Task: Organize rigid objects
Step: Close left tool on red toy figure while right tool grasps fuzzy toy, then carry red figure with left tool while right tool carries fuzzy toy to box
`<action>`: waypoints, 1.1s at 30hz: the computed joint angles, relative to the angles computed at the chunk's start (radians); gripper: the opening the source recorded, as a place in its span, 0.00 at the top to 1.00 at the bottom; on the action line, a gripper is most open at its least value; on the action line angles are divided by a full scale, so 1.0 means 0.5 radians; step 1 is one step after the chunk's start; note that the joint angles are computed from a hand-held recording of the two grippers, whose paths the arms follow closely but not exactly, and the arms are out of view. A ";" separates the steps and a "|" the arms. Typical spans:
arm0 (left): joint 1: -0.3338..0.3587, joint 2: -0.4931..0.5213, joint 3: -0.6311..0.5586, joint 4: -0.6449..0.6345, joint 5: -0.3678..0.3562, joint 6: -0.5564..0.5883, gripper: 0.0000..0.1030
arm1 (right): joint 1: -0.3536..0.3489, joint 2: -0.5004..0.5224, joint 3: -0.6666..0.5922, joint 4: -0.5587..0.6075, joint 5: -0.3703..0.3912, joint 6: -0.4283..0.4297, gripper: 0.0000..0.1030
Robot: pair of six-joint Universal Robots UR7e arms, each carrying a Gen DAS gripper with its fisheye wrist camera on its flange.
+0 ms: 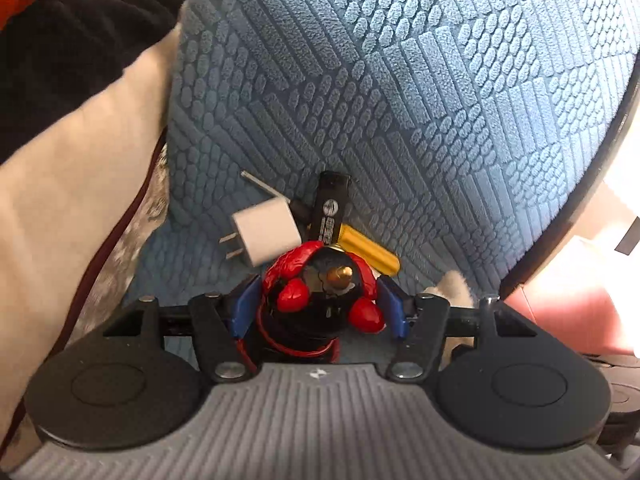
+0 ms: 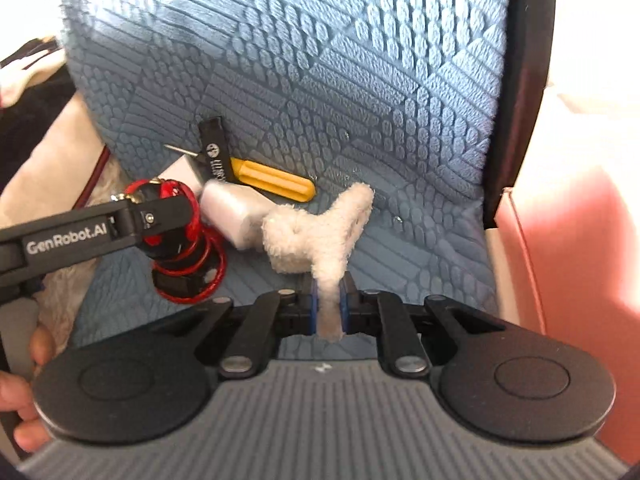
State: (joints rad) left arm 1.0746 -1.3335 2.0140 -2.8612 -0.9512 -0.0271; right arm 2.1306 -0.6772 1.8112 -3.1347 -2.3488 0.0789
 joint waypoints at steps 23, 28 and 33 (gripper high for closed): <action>-0.370 -0.720 0.468 0.564 0.156 -0.397 0.34 | 0.314 -0.319 0.512 0.176 -0.117 0.502 0.86; -0.458 -0.863 0.526 0.751 0.203 -0.553 0.34 | 0.381 -0.382 0.583 0.297 -0.092 0.631 0.86; -0.519 -0.987 0.578 0.942 0.218 -0.752 0.34 | 0.416 -0.369 0.605 0.326 -0.108 0.643 0.86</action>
